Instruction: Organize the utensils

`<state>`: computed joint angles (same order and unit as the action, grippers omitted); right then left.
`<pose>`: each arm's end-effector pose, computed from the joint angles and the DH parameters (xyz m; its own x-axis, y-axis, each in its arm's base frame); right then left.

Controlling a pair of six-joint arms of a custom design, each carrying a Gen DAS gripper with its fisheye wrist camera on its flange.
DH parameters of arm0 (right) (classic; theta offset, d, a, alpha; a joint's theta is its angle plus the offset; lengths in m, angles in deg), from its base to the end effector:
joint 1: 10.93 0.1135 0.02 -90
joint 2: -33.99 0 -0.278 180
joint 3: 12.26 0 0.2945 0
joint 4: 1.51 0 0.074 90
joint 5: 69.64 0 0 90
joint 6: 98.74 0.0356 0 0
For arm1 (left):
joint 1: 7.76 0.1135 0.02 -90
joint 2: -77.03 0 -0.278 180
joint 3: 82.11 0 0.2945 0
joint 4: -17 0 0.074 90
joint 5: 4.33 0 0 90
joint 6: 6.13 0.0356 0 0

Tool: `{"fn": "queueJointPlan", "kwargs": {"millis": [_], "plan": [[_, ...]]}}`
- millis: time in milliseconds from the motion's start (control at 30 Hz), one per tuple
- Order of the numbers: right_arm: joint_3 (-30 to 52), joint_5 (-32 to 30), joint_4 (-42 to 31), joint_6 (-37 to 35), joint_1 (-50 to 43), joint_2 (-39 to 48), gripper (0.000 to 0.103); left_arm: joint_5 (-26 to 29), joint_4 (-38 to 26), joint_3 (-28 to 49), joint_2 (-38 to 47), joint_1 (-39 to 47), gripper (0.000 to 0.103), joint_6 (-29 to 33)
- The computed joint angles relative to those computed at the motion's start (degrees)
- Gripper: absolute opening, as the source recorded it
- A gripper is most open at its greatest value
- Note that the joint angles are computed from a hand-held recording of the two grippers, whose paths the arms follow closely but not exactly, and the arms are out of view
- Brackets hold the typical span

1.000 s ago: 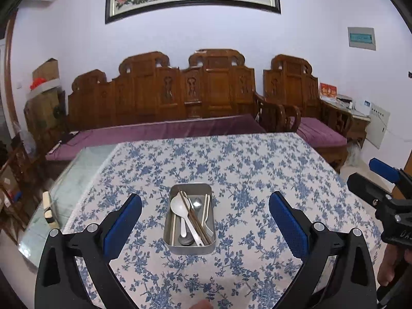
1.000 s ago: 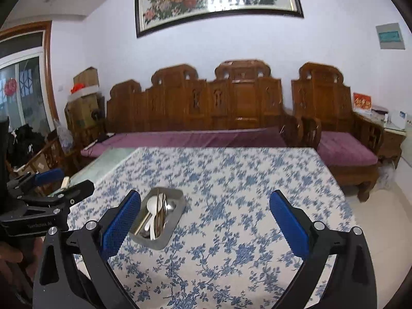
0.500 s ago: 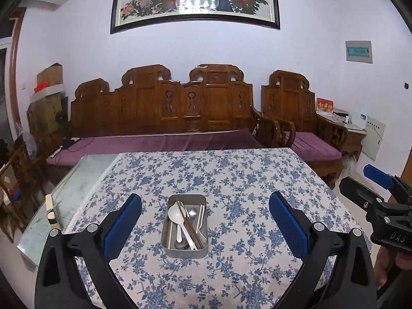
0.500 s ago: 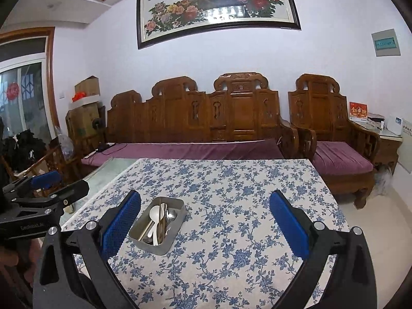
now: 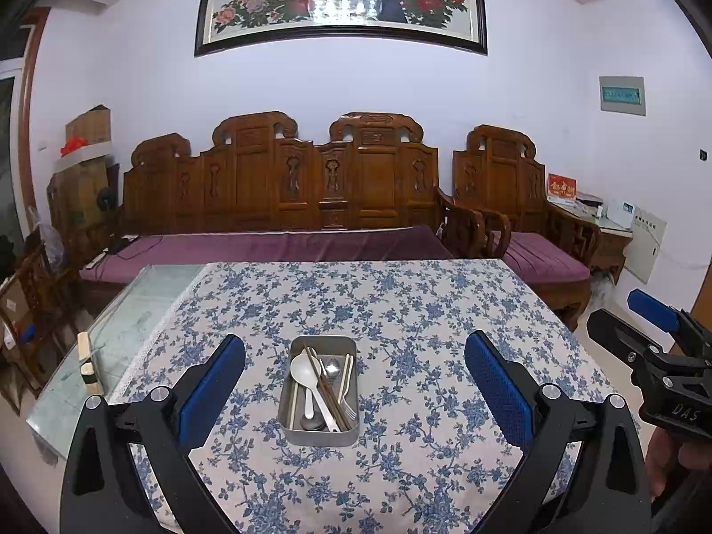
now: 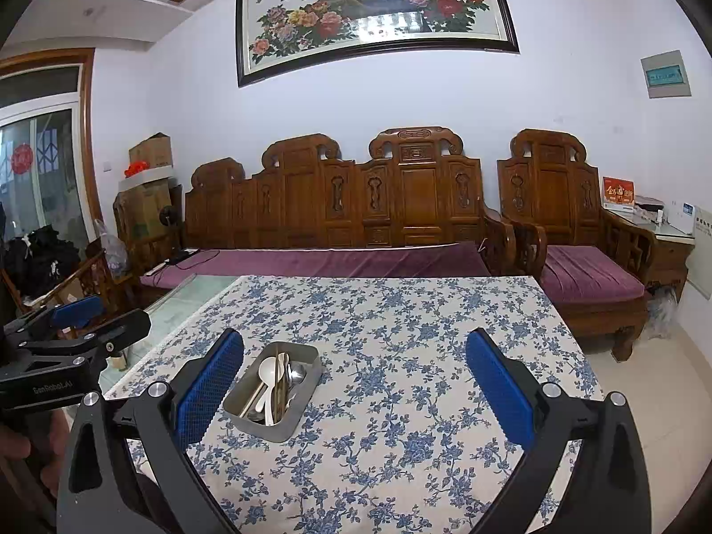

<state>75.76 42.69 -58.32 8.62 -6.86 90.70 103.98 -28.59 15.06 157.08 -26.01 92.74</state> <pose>0.2160 0.0018 0.4529 -0.3274 0.2534 -0.9103 0.3919 0.9130 0.1132 0.3272 -0.1197 0.4226 -0.3610 0.2732 -0.8916 0.6227 0.7824 -0.0124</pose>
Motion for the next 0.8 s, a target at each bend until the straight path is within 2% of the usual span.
{"fn": "queueJointPlan", "kwargs": {"millis": [800], "plan": [[-0.3, -0.2, 0.1, 0.8, -0.4, 0.4, 0.101, 0.2, -0.1, -0.2, -0.3, -0.1, 0.096, -0.5]]}}
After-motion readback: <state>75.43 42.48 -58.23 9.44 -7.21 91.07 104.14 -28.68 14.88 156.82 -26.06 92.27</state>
